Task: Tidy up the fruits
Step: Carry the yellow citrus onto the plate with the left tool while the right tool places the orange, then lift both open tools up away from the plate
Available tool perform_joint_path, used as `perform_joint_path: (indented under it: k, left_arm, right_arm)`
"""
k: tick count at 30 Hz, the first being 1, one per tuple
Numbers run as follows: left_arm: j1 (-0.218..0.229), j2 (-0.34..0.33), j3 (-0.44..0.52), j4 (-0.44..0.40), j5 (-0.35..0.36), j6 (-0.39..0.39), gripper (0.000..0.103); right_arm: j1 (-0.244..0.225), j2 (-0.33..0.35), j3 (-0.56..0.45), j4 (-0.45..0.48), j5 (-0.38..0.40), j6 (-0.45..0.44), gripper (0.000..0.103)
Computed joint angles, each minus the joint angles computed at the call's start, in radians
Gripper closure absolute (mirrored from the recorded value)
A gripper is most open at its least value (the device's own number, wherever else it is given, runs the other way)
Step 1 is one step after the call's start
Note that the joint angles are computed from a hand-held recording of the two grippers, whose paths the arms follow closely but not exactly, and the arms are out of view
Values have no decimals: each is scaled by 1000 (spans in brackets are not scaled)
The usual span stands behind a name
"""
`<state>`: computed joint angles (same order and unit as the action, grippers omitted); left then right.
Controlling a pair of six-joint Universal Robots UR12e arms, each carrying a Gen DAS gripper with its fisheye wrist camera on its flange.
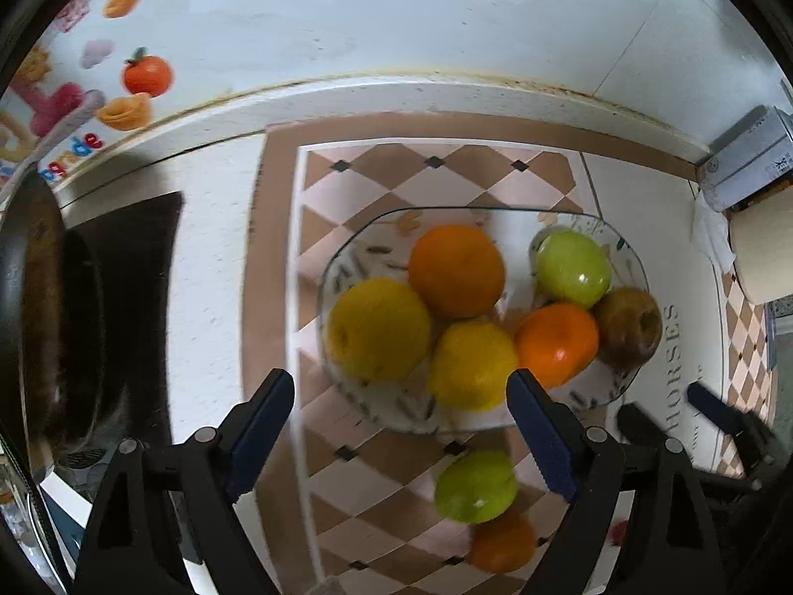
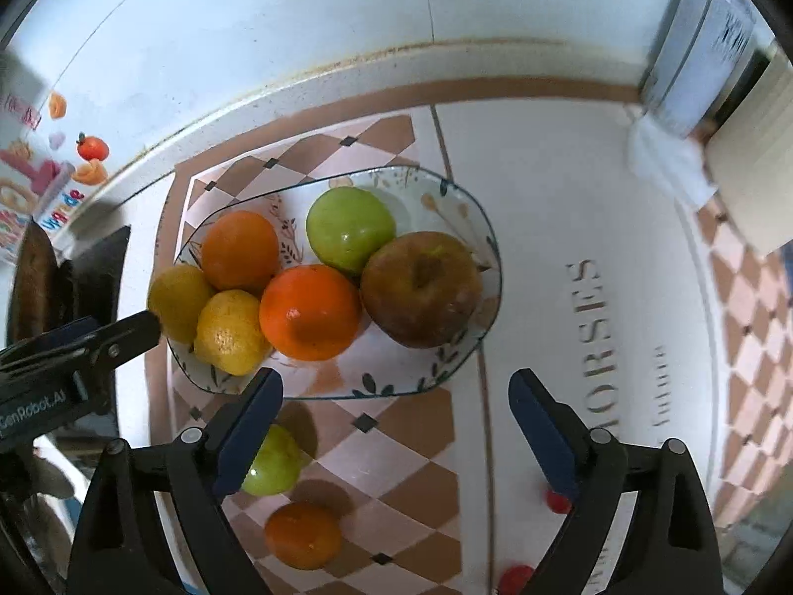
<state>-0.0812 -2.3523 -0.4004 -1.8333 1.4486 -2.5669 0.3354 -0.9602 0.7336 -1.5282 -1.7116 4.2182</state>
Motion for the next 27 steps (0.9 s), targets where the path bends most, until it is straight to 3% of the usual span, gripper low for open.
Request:
perform_joint_path:
  k: [7,16,27]
  left_arm:
    - [38,114,-190,141,-43,27,15]
    - [71,246,-374,326,-95,10,15]
    - [112,355,-461,391,-207,1,15]
  right_arm:
    - [37,30,-97,103,-97,17,8]
    - [71,-1,-100,105,-168,16,8]
    - [124,-46,-126,110,-278,3,8]
